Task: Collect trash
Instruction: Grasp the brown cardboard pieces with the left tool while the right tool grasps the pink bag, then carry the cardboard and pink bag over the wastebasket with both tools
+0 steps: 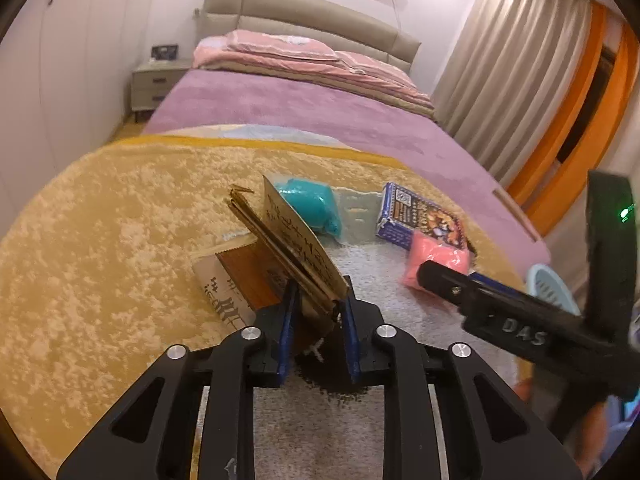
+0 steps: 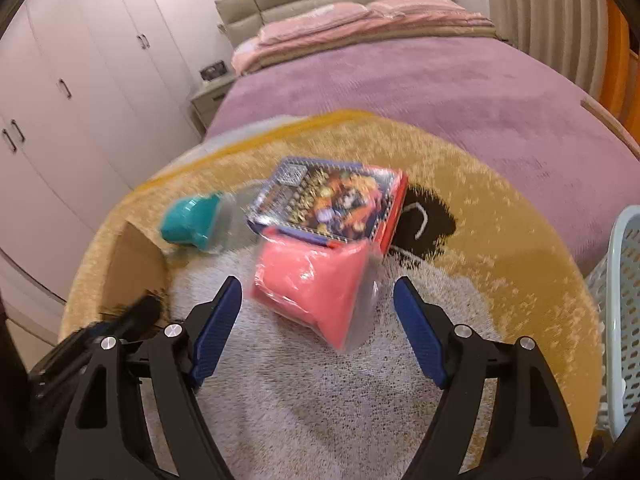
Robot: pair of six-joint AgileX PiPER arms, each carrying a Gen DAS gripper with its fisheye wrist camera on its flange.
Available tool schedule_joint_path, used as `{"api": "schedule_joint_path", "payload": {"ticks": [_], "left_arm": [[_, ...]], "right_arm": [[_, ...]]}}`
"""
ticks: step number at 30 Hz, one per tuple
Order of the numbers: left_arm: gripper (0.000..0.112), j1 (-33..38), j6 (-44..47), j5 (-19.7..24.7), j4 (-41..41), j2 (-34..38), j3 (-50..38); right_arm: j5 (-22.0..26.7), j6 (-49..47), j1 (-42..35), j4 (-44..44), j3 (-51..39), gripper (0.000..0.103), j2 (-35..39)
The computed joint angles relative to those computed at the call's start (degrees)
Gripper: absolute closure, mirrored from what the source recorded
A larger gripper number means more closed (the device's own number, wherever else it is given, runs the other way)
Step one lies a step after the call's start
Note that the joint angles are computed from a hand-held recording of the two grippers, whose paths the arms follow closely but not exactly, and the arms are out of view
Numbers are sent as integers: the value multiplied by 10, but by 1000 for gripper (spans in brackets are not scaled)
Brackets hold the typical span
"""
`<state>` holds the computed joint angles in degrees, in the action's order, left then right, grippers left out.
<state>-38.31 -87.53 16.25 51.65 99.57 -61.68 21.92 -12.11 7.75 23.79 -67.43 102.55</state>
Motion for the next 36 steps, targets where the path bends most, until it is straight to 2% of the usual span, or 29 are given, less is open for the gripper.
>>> {"api": "schedule_joint_path", "payload": {"ticks": [3,4,8,11,15,18,24,29,32,36], "left_arm": [[95,11,-38,-28,28,-12,16],[95,12,-46,-27,38,-14,17],[95,1,-66,-13,66,-13,13],[96,-16,-124,7,134,-15,14],[97,-24,-194,0,209,-24,19],[99,-42,-207,11,228,-33,21],[102,-86,-224,25,250,-55,37],[102,-119,-193,41,217,-61,33],[102,-134,-171,53,198,-62,27],[102,-160,-154,77,184,-63,12]], "right_arm": [[-8,31,4,-30,-2,30,3],[-5,15,2,-17,-3,38,4],[-5,-35,2,22,2,55,1],[-19,-44,6,24,28,60,-20],[-34,-150,-6,129,72,61,-53],[-27,-215,-27,192,116,61,-87],[-32,-280,-61,237,205,62,-167],[-20,-334,-90,273,258,62,-223],[4,-392,-121,316,277,62,-246],[25,-419,-153,328,293,62,-276]]}}
